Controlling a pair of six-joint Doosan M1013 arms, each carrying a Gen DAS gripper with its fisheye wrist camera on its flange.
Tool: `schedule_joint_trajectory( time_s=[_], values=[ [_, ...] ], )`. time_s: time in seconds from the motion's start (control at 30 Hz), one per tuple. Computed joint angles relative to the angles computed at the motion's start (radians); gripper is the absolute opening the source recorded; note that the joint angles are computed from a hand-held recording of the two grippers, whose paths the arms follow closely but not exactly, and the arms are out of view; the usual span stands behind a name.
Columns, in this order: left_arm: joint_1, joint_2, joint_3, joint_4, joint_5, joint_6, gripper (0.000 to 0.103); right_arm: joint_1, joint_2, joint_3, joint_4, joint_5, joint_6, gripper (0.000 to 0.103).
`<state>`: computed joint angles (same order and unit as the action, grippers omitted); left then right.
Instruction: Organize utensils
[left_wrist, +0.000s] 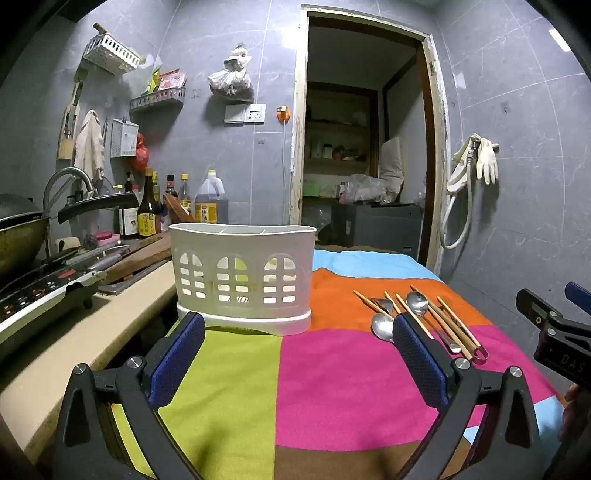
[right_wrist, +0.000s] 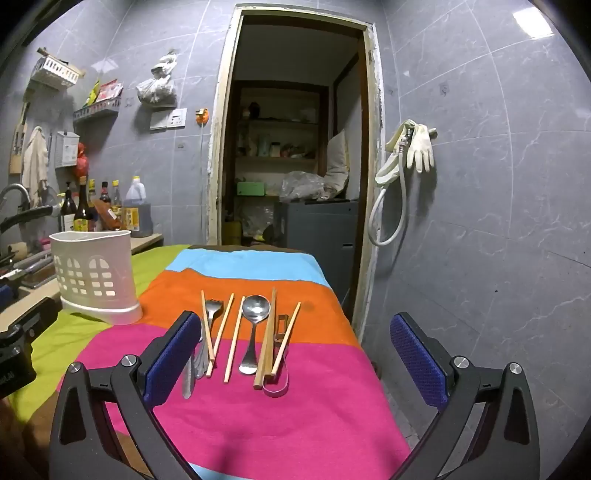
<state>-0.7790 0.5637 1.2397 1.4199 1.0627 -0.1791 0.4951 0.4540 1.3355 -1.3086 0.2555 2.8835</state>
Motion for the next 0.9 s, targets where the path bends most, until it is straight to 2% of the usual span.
schedule_joint_trajectory(
  time_s=[0.27, 0.3, 0.9],
  values=[
    [-0.008, 0.003, -0.005, 0.003, 0.017, -0.005, 0.1, 0.001, 0.001, 0.0, -0.013, 0.002, 0.015, 0.103],
    [0.002, 0.003, 0.0, -0.006, -0.003, -0.006, 0.1, 0.001, 0.001, 0.001, -0.015, 0.002, 0.017, 0.103],
    [0.004, 0.001, 0.014, -0.012, -0.012, -0.022, 0.1, 0.002, 0.003, -0.001, 0.002, 0.002, -0.002, 0.103]
  ],
)
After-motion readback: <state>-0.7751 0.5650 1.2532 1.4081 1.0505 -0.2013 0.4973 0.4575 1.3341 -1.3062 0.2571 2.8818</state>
